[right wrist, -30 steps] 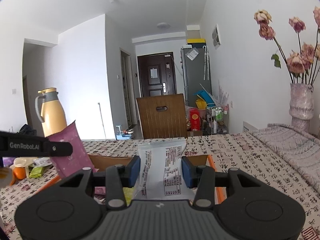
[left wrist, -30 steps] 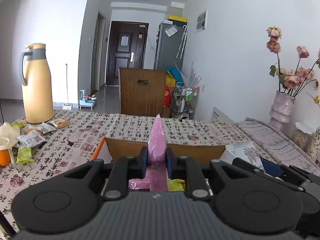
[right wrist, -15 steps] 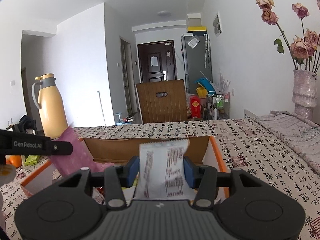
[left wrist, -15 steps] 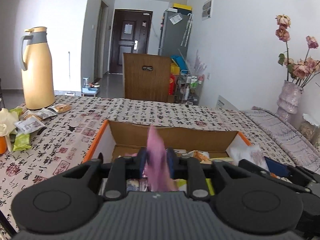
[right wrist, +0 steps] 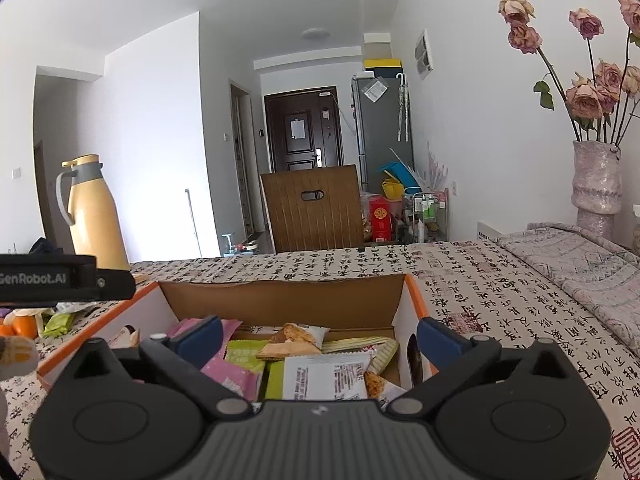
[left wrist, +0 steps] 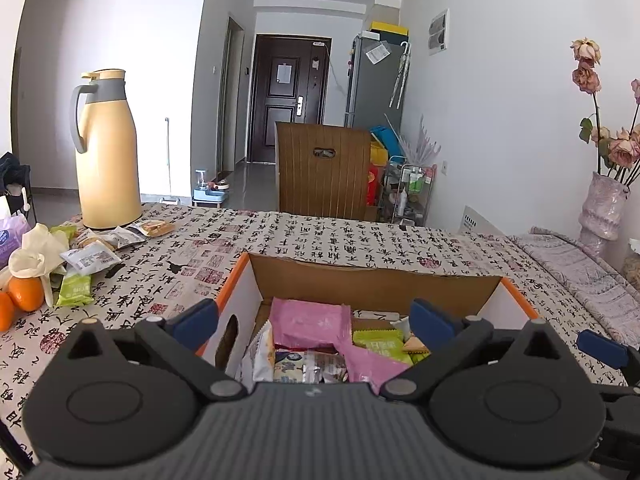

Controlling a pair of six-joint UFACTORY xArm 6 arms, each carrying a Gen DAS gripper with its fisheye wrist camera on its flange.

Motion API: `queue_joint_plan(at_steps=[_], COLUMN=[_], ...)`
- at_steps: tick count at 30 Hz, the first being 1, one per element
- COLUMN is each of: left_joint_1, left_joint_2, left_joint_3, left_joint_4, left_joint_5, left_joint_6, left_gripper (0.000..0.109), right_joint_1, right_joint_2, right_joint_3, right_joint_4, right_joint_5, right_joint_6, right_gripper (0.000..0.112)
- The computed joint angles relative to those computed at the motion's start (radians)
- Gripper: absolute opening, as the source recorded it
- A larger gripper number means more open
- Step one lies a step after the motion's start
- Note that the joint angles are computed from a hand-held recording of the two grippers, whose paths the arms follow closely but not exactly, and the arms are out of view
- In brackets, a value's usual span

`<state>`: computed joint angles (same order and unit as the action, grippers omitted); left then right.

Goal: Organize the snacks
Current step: 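Open both grippers to drop the packets into the box, then move both grippers back over the snack pile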

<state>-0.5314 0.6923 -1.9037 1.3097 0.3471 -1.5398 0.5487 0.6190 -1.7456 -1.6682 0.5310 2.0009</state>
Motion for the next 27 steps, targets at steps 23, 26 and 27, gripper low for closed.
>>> queue_joint_plan(at_steps=[23, 26, 27], left_joint_1=[-0.014, -0.018, -0.02], left_joint_2=[-0.073, -0.108, -0.122], left_joint_3=[0.072, 0.111, 0.129], left_joint_4=[0.06, 0.097, 0.111], left_joint_5=[0.005, 0.007, 0.007], left_joint_6=[-0.061, -0.096, -0.111], left_gripper=[0.103, 0.103, 0.103], right_joint_1=[0.022, 0.032, 0.037], right_joint_2=[-0.054, -0.091, -0.103], right_joint_3=[0.045, 0.089, 0.104], right_joint_4=[-0.037, -0.049, -0.049], right_joint_5=[0.028, 0.045, 0.051], right_joint_6=[0.005, 0.021, 0.024], right_gripper=[0.103, 0.103, 0.103])
